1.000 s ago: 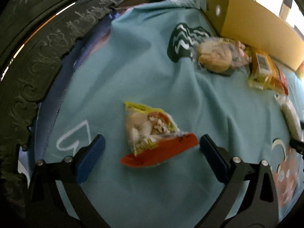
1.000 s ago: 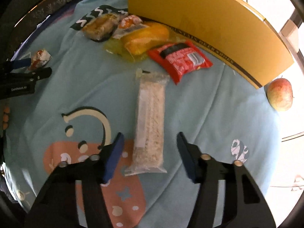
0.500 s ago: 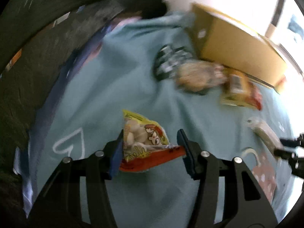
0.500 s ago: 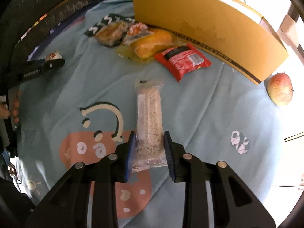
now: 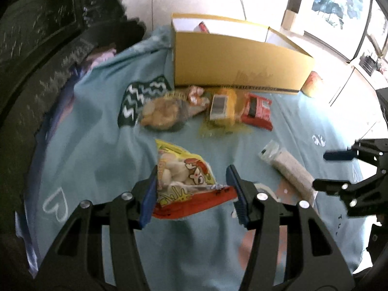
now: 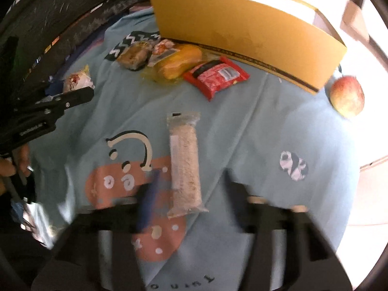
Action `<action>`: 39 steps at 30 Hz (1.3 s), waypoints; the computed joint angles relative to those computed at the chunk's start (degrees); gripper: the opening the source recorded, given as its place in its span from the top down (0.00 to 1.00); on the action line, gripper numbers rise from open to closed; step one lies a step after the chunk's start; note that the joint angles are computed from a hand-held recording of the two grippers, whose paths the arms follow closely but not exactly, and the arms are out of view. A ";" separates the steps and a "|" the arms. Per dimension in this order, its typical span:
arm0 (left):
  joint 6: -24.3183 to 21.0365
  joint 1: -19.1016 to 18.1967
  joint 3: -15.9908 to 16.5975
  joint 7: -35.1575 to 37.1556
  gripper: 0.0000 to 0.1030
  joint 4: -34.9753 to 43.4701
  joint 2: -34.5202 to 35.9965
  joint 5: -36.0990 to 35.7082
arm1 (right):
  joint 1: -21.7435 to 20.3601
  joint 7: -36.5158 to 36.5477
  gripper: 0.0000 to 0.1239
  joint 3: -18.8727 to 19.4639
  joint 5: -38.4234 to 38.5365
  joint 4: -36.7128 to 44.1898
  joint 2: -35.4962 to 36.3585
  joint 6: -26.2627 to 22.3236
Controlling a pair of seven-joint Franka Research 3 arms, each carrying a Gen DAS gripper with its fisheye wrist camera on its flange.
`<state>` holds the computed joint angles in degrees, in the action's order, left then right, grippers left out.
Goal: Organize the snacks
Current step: 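Grasp the yellow-red chip bag with the left gripper while the right grasps the rice cracker bar, then carry both snacks over the yellow box and open both grippers, then move both open grippers back over the remaining snacks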
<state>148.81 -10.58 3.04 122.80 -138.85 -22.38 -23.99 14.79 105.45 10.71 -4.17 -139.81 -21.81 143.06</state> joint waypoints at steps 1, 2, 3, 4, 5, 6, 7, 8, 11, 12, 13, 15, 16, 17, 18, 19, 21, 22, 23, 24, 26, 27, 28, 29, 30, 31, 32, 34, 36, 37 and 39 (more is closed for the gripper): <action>-0.27 0.18 -0.09 -0.05 0.47 -0.14 -0.05 0.38 | -0.58 0.78 0.47 0.78 -1.39 0.90 1.37 -0.70; -0.60 0.31 -0.19 0.00 0.47 -0.44 -0.42 0.77 | -0.93 1.83 0.48 1.43 -2.65 2.13 3.25 -1.99; -0.93 0.27 -0.12 0.23 0.47 -0.64 -0.77 0.91 | -0.81 2.26 0.58 1.45 -3.27 2.99 4.82 -3.19; -1.11 0.24 -0.10 0.43 0.46 -0.76 -1.04 1.09 | -0.38 2.07 0.76 1.00 -3.25 3.49 5.79 -4.15; -1.27 0.20 0.02 0.77 0.46 -0.91 -1.43 1.21 | 0.35 1.66 0.77 0.18 -1.99 2.94 5.76 -3.27; -1.31 0.13 0.26 1.04 0.46 -0.85 -1.59 1.12 | 0.95 1.10 0.77 -0.42 -0.96 2.59 5.21 -3.19; -1.36 -0.01 0.69 1.36 0.46 -0.86 -2.00 0.62 | 1.64 -0.14 0.77 -1.21 0.68 2.10 4.49 -2.83; -1.49 -0.09 0.96 1.45 0.46 -0.76 -2.20 0.24 | 2.13 -1.28 0.77 -1.90 2.27 1.52 3.44 -2.37; -0.90 -0.93 1.98 2.30 0.46 -0.07 -3.05 -2.14 | 2.58 -3.46 0.77 -4.17 8.22 0.07 -1.42 -1.92; -0.71 -1.24 2.02 2.39 0.46 0.31 -3.18 -2.72 | 2.26 -3.92 0.77 -4.30 9.09 -0.08 -2.59 -1.88; -0.44 -1.74 2.18 2.70 0.46 0.85 -3.19 -3.53 | 1.79 -4.50 0.77 -4.45 9.55 0.01 -4.19 -2.05; 0.20 -3.43 2.55 3.91 0.46 2.67 -2.91 -5.90 | 0.48 -5.09 0.77 -4.43 9.88 0.70 -6.84 -2.26; 0.23 -3.96 2.54 4.25 0.46 3.59 -2.60 -6.72 | -0.16 -5.34 0.77 -4.46 10.07 0.93 -7.80 -2.25; 0.22 -4.62 2.56 4.72 0.46 4.79 -2.11 -7.76 | -0.82 -5.55 0.77 -4.50 10.23 1.73 -8.21 -2.34; 0.29 -5.39 2.48 5.24 0.46 6.49 -1.33 -9.00 | -1.83 -5.58 0.77 -4.56 9.98 2.90 -8.85 -2.34; 0.55 -5.89 2.14 5.54 0.46 8.36 -0.33 -9.95 | -2.63 -5.71 0.77 -4.48 9.80 3.93 -8.48 -1.83; 0.99 -6.29 1.25 5.54 0.46 12.08 2.03 -11.48 | -4.41 -6.09 0.77 -4.77 9.14 6.84 -8.30 -1.59; 0.96 -6.13 0.62 5.16 0.46 14.16 3.47 -11.85 | -5.16 -6.59 0.77 -5.00 8.82 8.37 -7.42 -1.25; 0.89 -5.95 -0.23 4.47 0.46 17.61 5.81 -11.98 | -5.98 -6.71 0.77 -4.95 8.27 10.17 -6.50 -1.30; 0.76 -5.55 -0.99 4.28 0.46 19.62 7.14 -12.22 | -6.74 -6.73 0.77 -4.95 7.75 11.91 -5.54 -1.32; 0.14 -4.53 -2.75 3.76 0.46 24.94 10.64 -11.86 | -8.45 -6.04 0.77 -4.93 6.38 16.54 -2.74 -1.40; -0.24 -4.00 -3.69 3.27 0.46 28.42 13.02 -11.57 | -9.00 -5.98 0.77 -5.01 5.68 18.72 -1.17 -1.50; -0.79 -3.42 -4.60 2.67 0.46 31.67 15.24 -11.12 | -9.65 -5.90 0.77 -5.18 4.76 21.56 0.75 -1.92; -1.58 -2.84 -5.59 1.79 0.46 36.00 18.20 -10.08 | -9.98 -5.93 0.77 -5.47 4.14 23.49 2.07 -2.36; -2.02 -2.26 -6.46 1.04 0.46 38.91 20.19 -9.39 | -10.40 -5.64 0.77 -5.55 3.15 25.63 3.71 -2.71; -2.71 -1.67 -7.29 0.13 0.46 42.18 22.43 -8.54 | -10.78 -5.21 0.77 -5.74 2.25 28.44 5.95 -3.02; -3.35 -1.21 -8.18 -1.35 0.46 46.56 25.50 -6.88 | -10.78 -4.95 0.77 -6.15 2.01 30.66 7.83 -3.26; -3.67 -0.56 -9.63 -4.03 0.42 52.48 29.92 -3.61 | -10.49 -4.97 0.73 -7.45 2.59 35.31 12.09 -2.62; -5.37 -0.25 -10.73 -7.70 0.07 59.34 35.28 -0.27 | -11.10 -0.71 0.41 -6.96 -4.32 39.50 16.16 -3.35; -6.76 -0.51 -10.70 -10.67 0.02 62.32 37.74 2.73 | -10.88 0.63 0.35 -7.27 -6.78 40.33 17.19 -3.58; -11.22 -0.67 -10.49 -15.10 0.02 66.69 41.28 7.98 | -10.11 1.51 0.35 -8.19 -8.33 40.37 18.00 -3.73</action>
<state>137.58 -11.25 -7.45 107.70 -72.16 18.90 -16.01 4.67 106.96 2.51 -12.50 -99.44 -3.81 139.33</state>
